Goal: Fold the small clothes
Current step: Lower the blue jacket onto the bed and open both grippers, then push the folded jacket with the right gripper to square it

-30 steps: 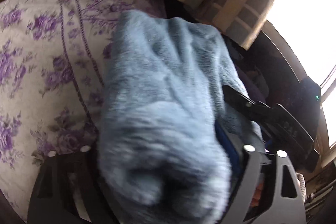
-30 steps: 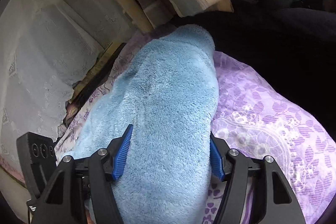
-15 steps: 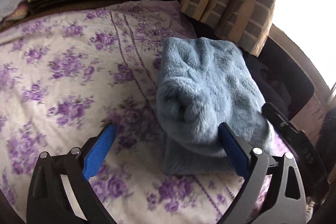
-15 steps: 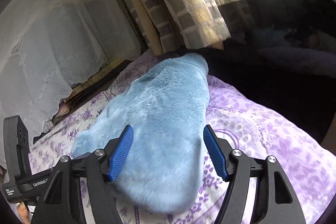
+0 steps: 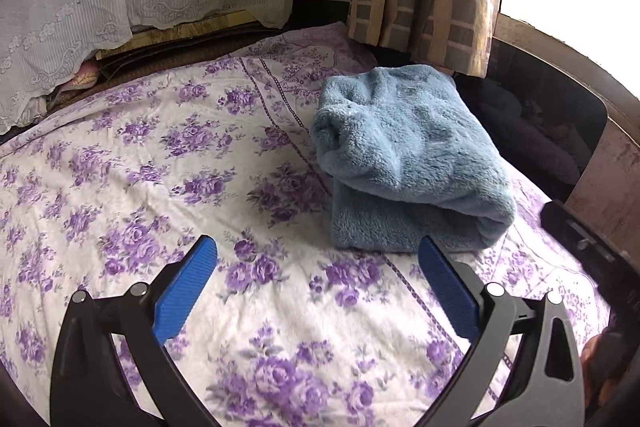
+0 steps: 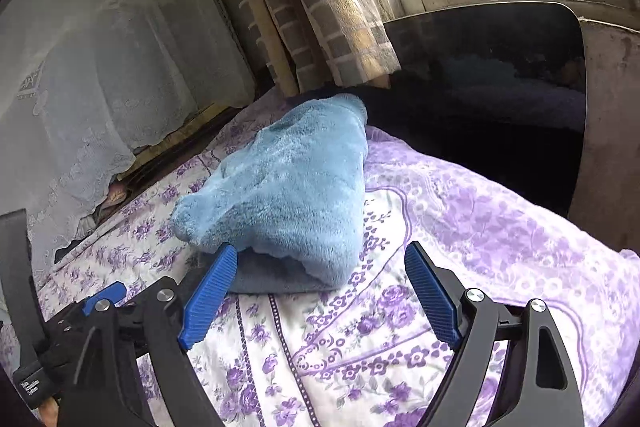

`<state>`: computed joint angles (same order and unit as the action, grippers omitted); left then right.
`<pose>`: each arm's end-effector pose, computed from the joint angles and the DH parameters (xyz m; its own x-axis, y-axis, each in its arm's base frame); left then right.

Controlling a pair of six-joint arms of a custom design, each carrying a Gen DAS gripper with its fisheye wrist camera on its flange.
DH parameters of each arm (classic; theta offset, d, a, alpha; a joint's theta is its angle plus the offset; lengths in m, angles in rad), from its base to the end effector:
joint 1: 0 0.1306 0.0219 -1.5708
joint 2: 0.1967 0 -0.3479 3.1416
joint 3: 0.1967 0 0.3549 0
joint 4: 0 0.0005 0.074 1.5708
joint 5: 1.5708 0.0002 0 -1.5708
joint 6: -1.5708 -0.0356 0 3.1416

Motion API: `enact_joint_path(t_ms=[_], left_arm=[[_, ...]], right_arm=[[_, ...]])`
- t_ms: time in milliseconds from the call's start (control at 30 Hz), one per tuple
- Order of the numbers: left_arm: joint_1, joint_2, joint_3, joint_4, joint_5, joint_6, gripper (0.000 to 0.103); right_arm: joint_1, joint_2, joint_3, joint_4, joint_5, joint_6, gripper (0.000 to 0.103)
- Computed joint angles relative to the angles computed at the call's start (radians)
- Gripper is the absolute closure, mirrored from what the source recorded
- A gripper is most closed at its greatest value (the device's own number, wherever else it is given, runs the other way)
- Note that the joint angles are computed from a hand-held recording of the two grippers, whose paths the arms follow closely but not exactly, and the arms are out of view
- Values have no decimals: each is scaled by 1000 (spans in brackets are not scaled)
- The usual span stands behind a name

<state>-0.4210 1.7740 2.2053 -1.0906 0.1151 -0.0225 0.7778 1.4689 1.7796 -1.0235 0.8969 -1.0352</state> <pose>0.5148 -0.2355 0.5323 -0.5479 0.2698 -0.7918 0.5013 0.8637 -0.0526 0.3514 0.3064 0.5224 -0.2522 0.5049 -0.8255 0.3922 0.8332 0.3898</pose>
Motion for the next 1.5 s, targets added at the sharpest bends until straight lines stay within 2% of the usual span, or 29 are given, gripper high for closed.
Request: enact_joint_path(t_ms=[33, 133, 233, 300, 333, 367, 433, 567, 933, 1400, 1500], left_arm=[[-1, -19, -27, 7, -12, -4, 5], [1, -50, -77, 25, -39, -3, 5], [4, -51, -84, 18, -69, 2, 5], [15, -41, -71, 3, -39, 17, 5], [21, -38, -67, -1, -17, 24, 5], [26, -39, -68, 1, -4, 28, 5], [29, -44, -77, 14, -8, 27, 5], [31, -59, -100, 42, -21, 7, 5], [37, -69, -102, 51, -8, 10, 5], [35, -72, -114, 58, -25, -1, 5], [38, -76, -122, 65, -31, -4, 5]], right_arm=[[6, 26, 32, -44, 12, -28, 17], [28, 74, 87, -90, 52, -24, 17], [41, 89, 81, -77, 90, -21, 13], [36, 104, 100, -119, 80, -46, 13], [37, 97, 89, -98, 83, -33, 13], [43, 81, 60, -42, 92, 2, 11], [51, 75, 49, -2, 109, 41, 7], [46, 91, 72, -27, 98, 45, 7], [41, 102, 89, -71, 90, 12, 7], [51, 86, 67, -59, 105, -6, 7], [47, 79, 55, -31, 90, 25, 4]])
